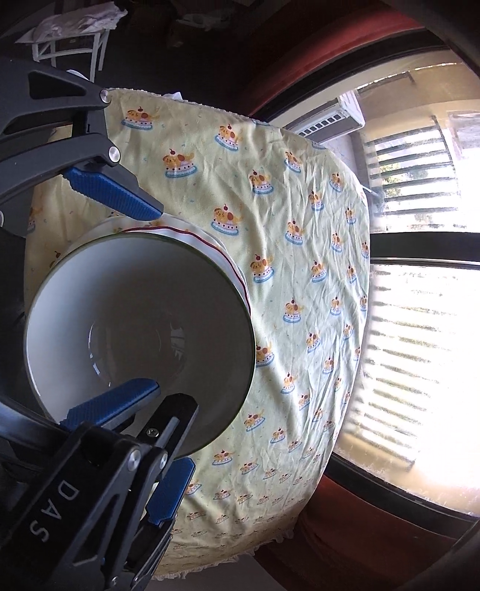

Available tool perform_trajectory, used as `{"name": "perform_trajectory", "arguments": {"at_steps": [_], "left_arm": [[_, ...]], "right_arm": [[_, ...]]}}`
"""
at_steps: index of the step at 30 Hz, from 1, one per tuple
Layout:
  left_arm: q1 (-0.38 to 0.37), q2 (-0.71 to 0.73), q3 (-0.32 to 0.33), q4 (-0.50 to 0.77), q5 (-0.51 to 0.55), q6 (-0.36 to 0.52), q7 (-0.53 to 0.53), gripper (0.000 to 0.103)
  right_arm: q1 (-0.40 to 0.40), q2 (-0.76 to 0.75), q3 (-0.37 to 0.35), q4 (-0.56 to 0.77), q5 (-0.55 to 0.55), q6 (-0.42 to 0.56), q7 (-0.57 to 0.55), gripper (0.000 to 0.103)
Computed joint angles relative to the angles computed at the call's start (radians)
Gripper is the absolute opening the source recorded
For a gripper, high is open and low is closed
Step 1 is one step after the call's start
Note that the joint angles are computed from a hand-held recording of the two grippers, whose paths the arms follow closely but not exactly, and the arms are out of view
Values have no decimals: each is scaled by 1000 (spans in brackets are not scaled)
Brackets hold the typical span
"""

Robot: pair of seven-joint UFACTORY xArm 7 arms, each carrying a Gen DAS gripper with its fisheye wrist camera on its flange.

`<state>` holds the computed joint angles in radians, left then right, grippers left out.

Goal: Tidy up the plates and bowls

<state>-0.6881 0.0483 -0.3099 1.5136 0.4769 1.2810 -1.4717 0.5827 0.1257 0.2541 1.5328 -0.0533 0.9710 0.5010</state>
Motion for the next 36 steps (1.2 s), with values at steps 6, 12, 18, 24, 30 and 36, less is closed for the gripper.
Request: {"name": "perform_trajectory", "arguments": {"at_steps": [6, 12, 18, 24, 30, 36], "left_arm": [[-65, 12, -28, 43, 118, 84, -147, 92], [-134, 39, -49, 78, 213, 163, -265, 92], [-207, 76, -44, 93, 264, 210, -341, 92], [-276, 123, -37, 114, 330, 248, -409, 92], [-360, 208, -5, 189, 388, 299, -381, 93], [-411, 256, 27, 232, 386, 290, -378, 94]], "right_arm": [[-29, -126, 3, -117, 38, -74, -76, 69], [-66, -266, 5, -264, 40, -149, -120, 72], [-114, -414, 10, -441, 16, -236, -119, 77], [-152, -536, 20, -592, -15, -296, -120, 79], [-173, -649, 23, -735, -19, -358, -125, 79], [-191, -748, 37, -843, -42, -405, -141, 80]]}}
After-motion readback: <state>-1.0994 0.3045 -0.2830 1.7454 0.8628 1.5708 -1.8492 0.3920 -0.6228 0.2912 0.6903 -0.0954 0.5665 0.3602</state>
